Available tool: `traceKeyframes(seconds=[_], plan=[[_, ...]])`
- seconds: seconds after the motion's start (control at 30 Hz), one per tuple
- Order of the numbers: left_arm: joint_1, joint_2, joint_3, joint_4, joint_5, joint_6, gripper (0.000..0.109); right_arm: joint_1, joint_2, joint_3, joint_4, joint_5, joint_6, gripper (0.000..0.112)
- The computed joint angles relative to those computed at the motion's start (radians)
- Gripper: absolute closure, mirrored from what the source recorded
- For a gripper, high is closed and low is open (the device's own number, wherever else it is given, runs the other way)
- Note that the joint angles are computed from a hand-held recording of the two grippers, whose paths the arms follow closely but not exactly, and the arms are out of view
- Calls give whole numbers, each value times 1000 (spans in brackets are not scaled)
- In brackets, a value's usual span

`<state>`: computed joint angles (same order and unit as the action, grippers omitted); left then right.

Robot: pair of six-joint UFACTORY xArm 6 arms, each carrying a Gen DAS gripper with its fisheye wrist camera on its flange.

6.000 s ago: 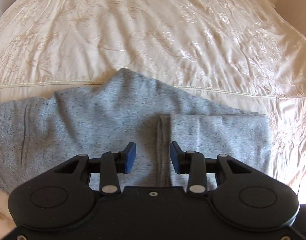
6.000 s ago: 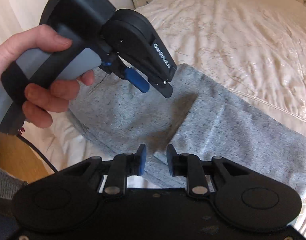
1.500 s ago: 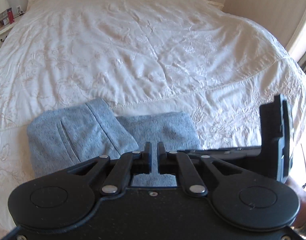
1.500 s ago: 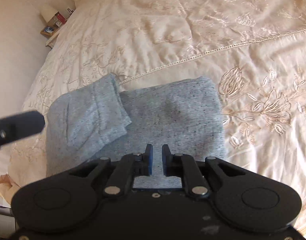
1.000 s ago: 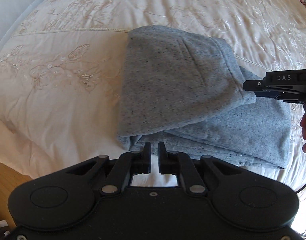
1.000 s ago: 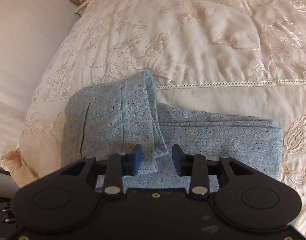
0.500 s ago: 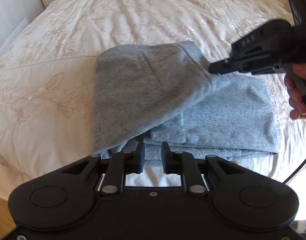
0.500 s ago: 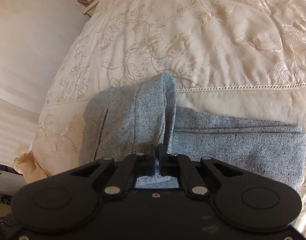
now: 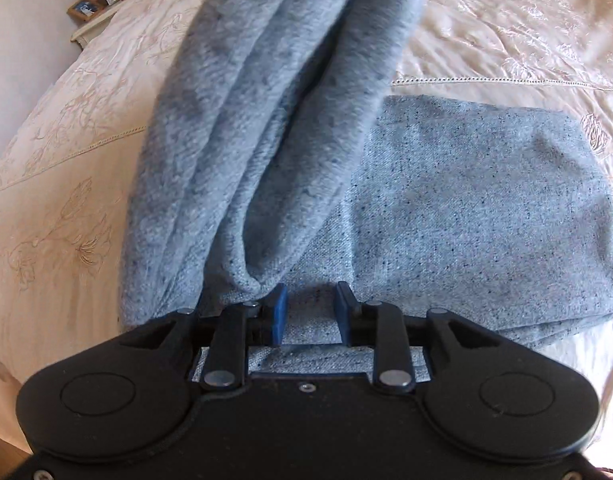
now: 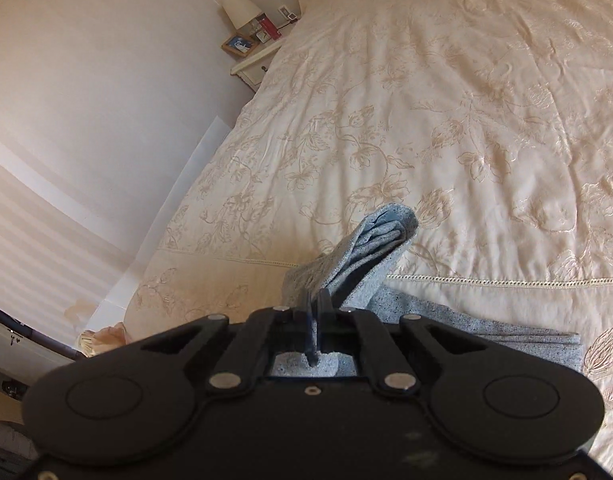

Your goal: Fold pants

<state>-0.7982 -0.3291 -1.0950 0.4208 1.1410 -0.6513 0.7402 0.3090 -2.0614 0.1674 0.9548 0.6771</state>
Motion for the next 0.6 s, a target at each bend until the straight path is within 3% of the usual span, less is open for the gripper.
traceKeyframes(seconds=[0.1,0.2,0.27,0.33,0.43,0.6], plan=[[-3,-40,31,7,14,-7,67,-5,-136,155,-95,-57,93,111],[8,-67,49,-28,17,-1,67,-35,-226,252,-79,19,89,109],[8,-67,47,-25,27,-5,63,-43,-263,325,-66,53,88,100],[9,-56,36,-31,31,-1,63,-40,-290,427,-59,28,67,85],[22,-49,23,-55,39,-17,63,-32,-274,529,-56,-40,69,78],[68,-55,24,-135,49,-95,62,-40,-144,512,26,-63,56,72]])
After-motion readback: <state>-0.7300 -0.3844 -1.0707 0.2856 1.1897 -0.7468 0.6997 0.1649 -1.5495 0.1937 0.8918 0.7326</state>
